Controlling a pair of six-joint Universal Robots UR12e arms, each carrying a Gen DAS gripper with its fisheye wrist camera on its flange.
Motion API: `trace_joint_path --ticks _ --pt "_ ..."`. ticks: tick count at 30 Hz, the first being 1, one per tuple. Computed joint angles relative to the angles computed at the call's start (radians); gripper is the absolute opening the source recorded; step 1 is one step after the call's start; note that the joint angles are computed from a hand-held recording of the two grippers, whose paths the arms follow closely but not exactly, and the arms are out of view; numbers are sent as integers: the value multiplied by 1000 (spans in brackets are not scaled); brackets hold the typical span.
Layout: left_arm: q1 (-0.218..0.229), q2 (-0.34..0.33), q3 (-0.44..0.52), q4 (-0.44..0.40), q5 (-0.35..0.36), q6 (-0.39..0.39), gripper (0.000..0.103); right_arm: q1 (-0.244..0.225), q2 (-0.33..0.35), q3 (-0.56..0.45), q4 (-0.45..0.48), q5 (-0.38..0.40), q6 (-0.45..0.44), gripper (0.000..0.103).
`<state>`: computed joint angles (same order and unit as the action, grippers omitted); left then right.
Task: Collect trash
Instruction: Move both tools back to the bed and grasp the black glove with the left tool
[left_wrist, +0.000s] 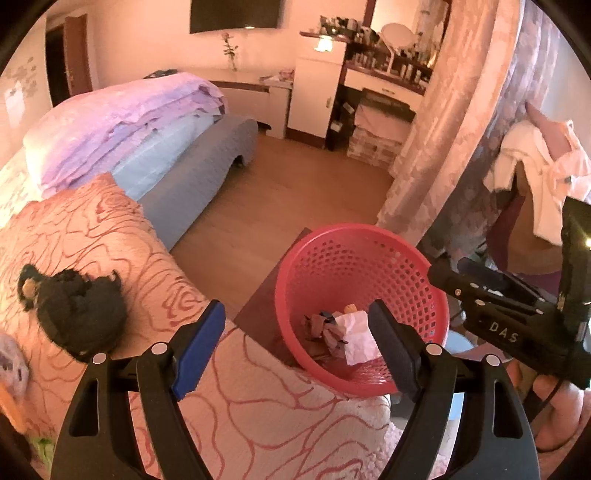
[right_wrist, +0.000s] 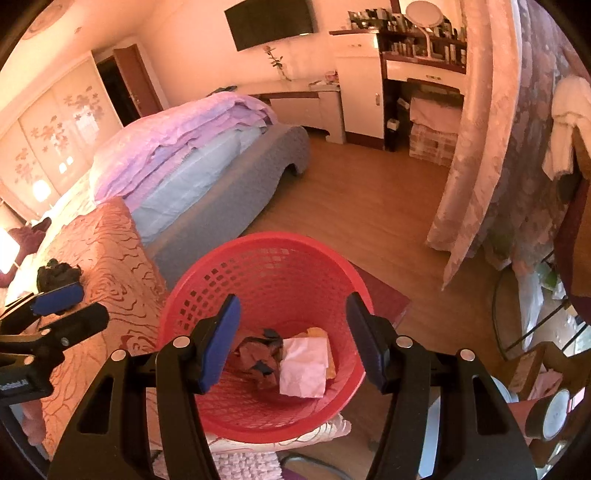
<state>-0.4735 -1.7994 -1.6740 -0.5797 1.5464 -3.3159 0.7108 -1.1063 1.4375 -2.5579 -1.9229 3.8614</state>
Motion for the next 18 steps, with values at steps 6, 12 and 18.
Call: trace_joint_path --ticks 6,12,18 --pt "7 41 -49 38 17 -37 77 16 10 -18 -27 0 -46 63" --pt "16 83 -92 55 48 -75 77 34 24 -45 -45 13 -95 65" --pt "33 130 -145 76 75 -115 77 53 40 -74 -57 31 -142 66"
